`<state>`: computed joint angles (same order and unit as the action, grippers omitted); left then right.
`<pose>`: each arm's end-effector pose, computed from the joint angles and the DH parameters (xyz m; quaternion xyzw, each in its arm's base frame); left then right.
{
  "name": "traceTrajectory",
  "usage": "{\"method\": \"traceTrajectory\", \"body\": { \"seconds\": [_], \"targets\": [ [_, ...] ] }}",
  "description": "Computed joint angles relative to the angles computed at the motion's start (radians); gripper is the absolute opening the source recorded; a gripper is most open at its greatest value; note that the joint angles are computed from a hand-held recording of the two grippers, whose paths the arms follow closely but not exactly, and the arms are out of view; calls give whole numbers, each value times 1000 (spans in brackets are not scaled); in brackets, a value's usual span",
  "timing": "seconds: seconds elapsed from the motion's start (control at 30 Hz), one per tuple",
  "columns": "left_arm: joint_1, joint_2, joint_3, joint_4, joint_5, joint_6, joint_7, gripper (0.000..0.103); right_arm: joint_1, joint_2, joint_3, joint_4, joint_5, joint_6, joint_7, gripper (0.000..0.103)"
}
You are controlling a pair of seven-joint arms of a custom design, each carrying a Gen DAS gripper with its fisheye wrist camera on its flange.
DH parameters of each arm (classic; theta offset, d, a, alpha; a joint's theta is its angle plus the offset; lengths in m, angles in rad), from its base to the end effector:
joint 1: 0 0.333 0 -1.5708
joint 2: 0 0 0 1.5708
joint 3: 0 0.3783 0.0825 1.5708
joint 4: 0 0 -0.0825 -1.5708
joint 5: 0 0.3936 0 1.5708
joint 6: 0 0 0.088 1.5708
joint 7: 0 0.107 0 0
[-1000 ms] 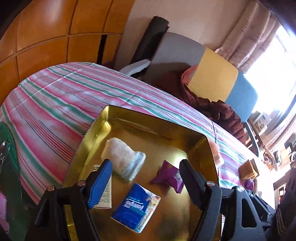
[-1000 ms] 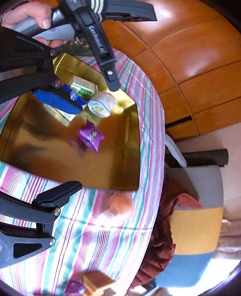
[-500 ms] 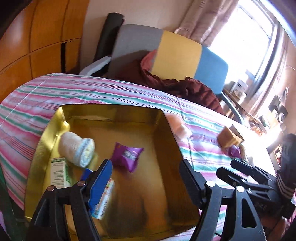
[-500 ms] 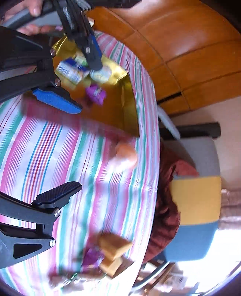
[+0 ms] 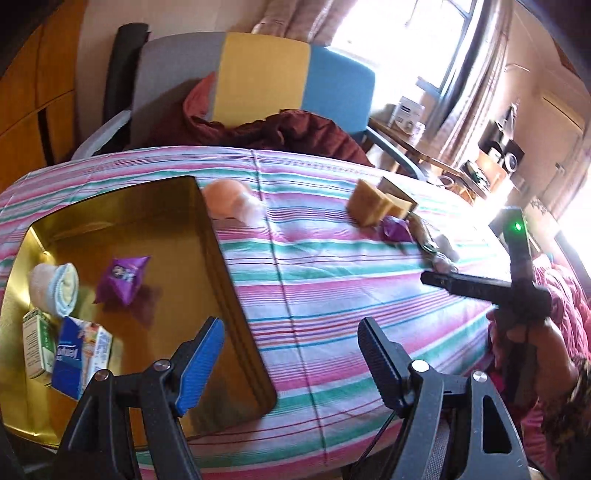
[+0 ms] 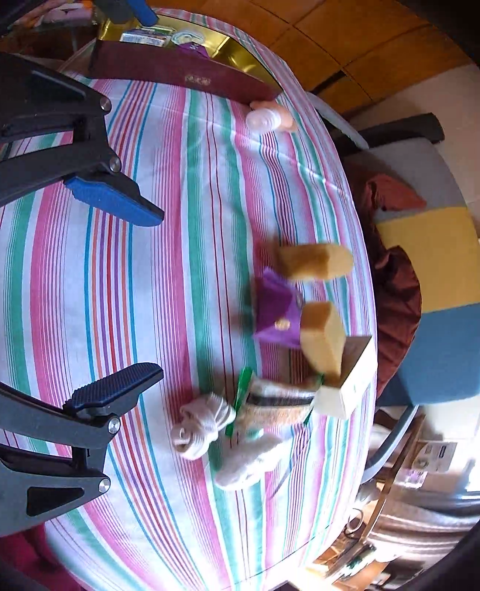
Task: Organize objects
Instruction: 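Grasp the second purple snack packet with the right tool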
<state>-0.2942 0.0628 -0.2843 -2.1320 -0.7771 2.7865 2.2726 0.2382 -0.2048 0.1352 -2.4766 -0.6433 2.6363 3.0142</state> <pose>0.5201 -0.2980 0.4930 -0.4283 0.8295 -0.3558 0.0437 0.4362 0.1893 0.4556 -0.4685 0.8408 -0.1913 0.1924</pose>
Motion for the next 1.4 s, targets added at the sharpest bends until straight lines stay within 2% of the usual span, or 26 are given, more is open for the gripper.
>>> {"method": "traceTrajectory", "body": {
  "seconds": [0.23,0.43,0.63,0.8,0.93,1.0,1.07,1.13,1.17,1.2,1.33,1.4],
  "targets": [
    [-22,-8,-13,-14,-20,-25,26,76,-45,-56,-46,-18,50,-82,-99,77],
    [-39,4,-18,-15,16,-29,0,76,-105,-23,-42,5,-22,54,-80,78],
    [-45,6,-17,-29,76,-23,-43,76,-96,97,-47,106,-94,70,-125,77],
    [-43,14,-19,-23,81,-23,-66,76,-78,164,-81,155,-87,80,-212,74],
    [-48,20,-23,-16,82,42,-89,76,-78,199,-110,146,-2,148,-275,70],
    [-52,36,-18,4,118,81,-141,76,-81,216,-120,140,58,187,-318,65],
    [-51,59,-12,38,152,87,-201,76,-83,233,-124,134,146,225,-387,60],
    [-57,86,3,79,228,81,-288,76,-78,236,-128,143,120,214,-376,52],
    [-63,98,11,93,270,86,-333,76,-78,237,-127,144,149,216,-407,45],
    [-68,113,19,112,312,89,-378,76,-76,237,-126,142,171,216,-421,42],
    [-97,189,63,217,486,66,-559,76,-71,227,-115,125,324,240,-523,39],
    [-135,231,111,279,602,42,-671,76,-65,225,-110,122,372,242,-557,39]
  ]
}}
